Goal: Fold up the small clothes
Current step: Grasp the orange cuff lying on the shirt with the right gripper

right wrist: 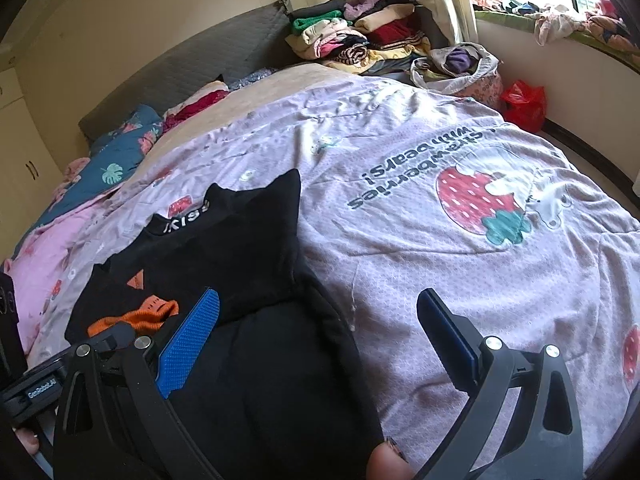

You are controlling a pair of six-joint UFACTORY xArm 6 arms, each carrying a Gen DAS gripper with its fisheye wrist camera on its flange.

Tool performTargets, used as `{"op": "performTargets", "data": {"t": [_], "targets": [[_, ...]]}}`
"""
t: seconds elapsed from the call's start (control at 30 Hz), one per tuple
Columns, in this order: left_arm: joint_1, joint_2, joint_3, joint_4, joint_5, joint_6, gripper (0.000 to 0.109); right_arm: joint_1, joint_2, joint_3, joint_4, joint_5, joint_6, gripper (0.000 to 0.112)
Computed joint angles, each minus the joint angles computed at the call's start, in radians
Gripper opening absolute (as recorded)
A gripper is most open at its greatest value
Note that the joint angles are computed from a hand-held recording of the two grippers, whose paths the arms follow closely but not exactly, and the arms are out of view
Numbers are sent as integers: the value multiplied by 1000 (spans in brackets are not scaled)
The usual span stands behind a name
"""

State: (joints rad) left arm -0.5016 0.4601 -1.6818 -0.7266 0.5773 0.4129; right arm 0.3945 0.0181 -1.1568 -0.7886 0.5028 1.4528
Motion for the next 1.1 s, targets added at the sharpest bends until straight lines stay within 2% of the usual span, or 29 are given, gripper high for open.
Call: {"op": "performTargets", "data": {"t": [0.1,0.2,0.23,0.3,0.37,0.43,0.5,0.6,0.67,0.7,0.77,0.9,1.1], "targets": [[3,-17,18,10,-5,1,34,6,-1,4,9,1,-13,99],[10,-39,40,67,-39,-36,40,13,11,0,43,-32,-50,99],[16,-51,56,125,-68,-83,41,17,19,-5,60,-47,-71,99],[31,-69,81,209,-105,-160,60,30,46,-27,104,-72,-127,98],[59,-93,120,333,-163,-275,65,52,93,-70,180,-103,-230,96],[91,-111,150,431,-199,-375,68,71,148,-119,278,-127,-341,83],[123,-127,174,481,-217,-446,73,87,195,-169,325,-113,-397,82],[182,-158,220,526,-236,-533,79,102,274,-246,427,-98,-488,72],[217,-173,243,555,-244,-581,79,108,325,-294,488,-88,-530,48],[234,-185,260,556,-250,-594,79,112,345,-312,510,-89,-547,31],[255,-198,281,548,-261,-604,79,116,355,-315,500,-132,-551,10],[284,-207,303,532,-270,-603,79,122,350,-334,411,-194,-538,7],[299,-202,304,484,-267,-580,81,119,345,-476,298,-167,-619,7]]}}
